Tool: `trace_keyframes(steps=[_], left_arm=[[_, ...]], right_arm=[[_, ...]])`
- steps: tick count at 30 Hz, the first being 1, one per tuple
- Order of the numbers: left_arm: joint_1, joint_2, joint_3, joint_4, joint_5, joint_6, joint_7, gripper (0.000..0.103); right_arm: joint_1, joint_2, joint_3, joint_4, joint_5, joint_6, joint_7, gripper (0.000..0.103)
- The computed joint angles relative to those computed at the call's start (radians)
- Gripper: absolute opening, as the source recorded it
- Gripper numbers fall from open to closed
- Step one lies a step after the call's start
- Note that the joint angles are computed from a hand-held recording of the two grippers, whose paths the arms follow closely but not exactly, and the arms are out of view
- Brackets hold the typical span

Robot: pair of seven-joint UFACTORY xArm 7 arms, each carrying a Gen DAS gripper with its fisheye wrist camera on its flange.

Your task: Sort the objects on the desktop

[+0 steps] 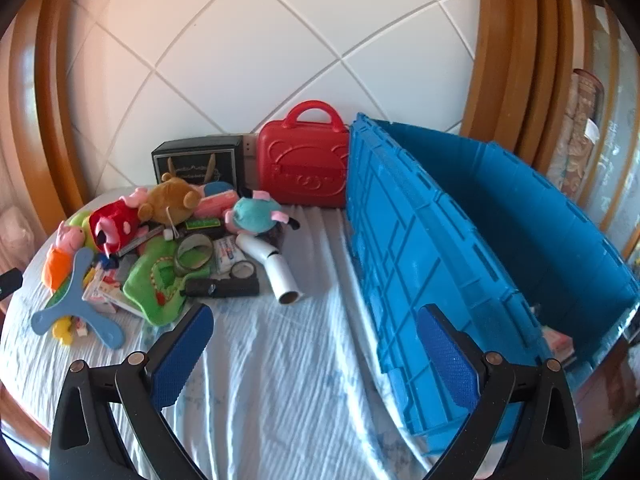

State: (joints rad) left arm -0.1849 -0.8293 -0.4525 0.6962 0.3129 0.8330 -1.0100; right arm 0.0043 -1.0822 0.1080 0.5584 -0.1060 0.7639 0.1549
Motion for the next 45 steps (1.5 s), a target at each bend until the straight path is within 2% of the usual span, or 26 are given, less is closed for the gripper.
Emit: trace_keyframes(steps=[7, 11, 17, 18, 20, 23, 26, 29, 32, 34, 40, 45], left_arm=[[0.023, 0.051, -0.042, -0.002, 0.032, 0.112, -0.055, 0.103], [-0.018, 0.083, 0.028, -0.047, 0.018, 0.066, -0.032, 0.103], [0.0, 0.124, 0.126, -0.089, 0.037, -0.001, 0.057, 0.102], [0.006, 0.13, 0.141, -0.097, 0.036, -0.008, 0.076, 0.101], [0.014, 0.141, 0.185, -0.119, 0.023, -0.036, 0.125, 0.092], [0.037, 0.166, 0.234, -0.136, 0.002, -0.081, 0.193, 0.09], [0.067, 0.209, 0.253, -0.133, -0.002, -0.139, 0.247, 0.09], [0.076, 0.282, 0.274, -0.112, -0.031, -0.202, 0.298, 0.09], [0.079, 0.392, 0.263, -0.053, -0.042, -0.262, 0.325, 0.089], [0.069, 0.483, 0.252, 0.005, -0.038, -0.296, 0.345, 0.083], [-0.004, 0.786, 0.24, 0.245, 0.025, -0.349, 0.351, 0.082], [-0.09, 1.026, 0.28, 0.477, 0.067, -0.334, 0.379, 0.082]], right_arm=[[0.095, 0.123, -0.078, -0.014, 0.058, -0.092, -0.129, 0.103], [0.12, 0.208, -0.072, -0.011, 0.099, -0.122, -0.155, 0.103], [0.131, 0.351, -0.032, 0.038, 0.129, -0.116, -0.132, 0.103], [0.132, 0.377, -0.02, 0.044, 0.131, -0.129, -0.116, 0.103], [0.139, 0.428, 0.004, 0.059, 0.134, -0.157, -0.08, 0.103], [0.192, 0.518, 0.0, 0.091, 0.178, -0.209, -0.063, 0.103], [0.175, 0.604, 0.052, 0.148, 0.13, -0.215, 0.005, 0.103], [0.162, 0.676, 0.081, 0.202, 0.066, -0.209, 0.066, 0.096], [0.168, 0.735, 0.072, 0.244, 0.037, -0.202, 0.094, 0.085], [0.167, 0.774, 0.063, 0.272, 0.016, -0.19, 0.105, 0.079], [0.135, 0.842, 0.018, 0.299, -0.037, -0.185, 0.124, 0.077], [0.1, 0.91, -0.027, 0.292, -0.04, -0.208, 0.115, 0.077]])
